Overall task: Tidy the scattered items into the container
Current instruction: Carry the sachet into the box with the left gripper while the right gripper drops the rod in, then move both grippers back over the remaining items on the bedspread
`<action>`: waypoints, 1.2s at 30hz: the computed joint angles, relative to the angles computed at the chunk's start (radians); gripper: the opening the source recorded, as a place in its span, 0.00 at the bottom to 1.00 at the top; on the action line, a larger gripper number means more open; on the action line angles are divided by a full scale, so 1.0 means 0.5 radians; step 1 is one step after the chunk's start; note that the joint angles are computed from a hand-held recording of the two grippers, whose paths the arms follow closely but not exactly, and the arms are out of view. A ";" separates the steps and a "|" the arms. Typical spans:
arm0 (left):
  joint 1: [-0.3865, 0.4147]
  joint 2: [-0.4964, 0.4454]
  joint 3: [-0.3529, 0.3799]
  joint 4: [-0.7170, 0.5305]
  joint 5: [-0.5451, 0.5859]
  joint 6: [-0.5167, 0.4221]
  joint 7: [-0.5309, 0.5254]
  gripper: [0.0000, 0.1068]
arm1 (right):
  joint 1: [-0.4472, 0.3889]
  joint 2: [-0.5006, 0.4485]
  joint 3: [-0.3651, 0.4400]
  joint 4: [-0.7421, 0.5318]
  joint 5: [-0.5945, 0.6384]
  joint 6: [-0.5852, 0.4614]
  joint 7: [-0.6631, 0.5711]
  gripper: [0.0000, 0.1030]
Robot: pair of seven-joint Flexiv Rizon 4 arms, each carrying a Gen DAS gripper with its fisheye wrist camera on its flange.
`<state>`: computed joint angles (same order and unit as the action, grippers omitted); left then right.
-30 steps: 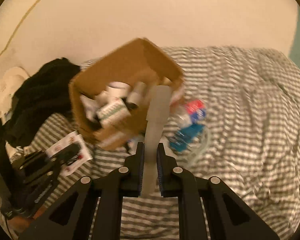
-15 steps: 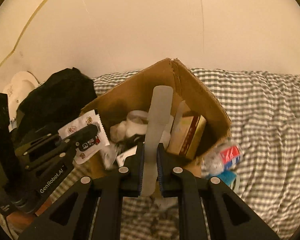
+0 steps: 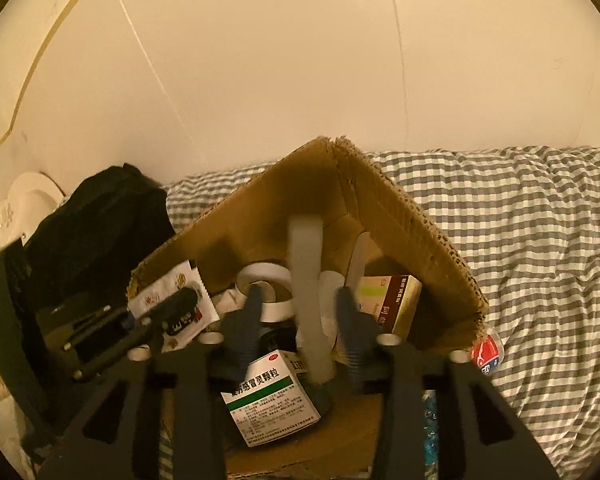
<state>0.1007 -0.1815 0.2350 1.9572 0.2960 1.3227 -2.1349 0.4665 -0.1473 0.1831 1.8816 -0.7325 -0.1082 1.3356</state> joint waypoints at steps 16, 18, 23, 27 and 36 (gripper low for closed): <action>-0.033 0.493 -0.237 0.106 0.427 -0.417 -0.505 0.73 | 0.404 -0.471 -0.044 -0.954 0.522 -0.843 0.004 0.58; -0.029 0.558 -0.302 0.141 0.443 -0.474 -0.578 0.75 | 0.484 -0.557 -0.063 -1.099 0.572 -0.911 0.066 0.59; -0.041 0.606 -0.449 0.209 0.501 -0.546 -0.786 0.77 | 0.642 -0.747 -0.109 -1.393 0.673 -1.016 0.162 0.62; -0.099 0.541 -0.515 0.248 0.547 -0.555 -0.963 0.77 | 0.700 -0.782 -0.115 -1.359 0.744 -0.867 0.332 0.62; -0.293 0.122 -0.434 0.265 0.460 -0.387 -1.044 0.77 | 0.612 -0.540 -0.019 -0.453 0.554 0.201 1.010 0.62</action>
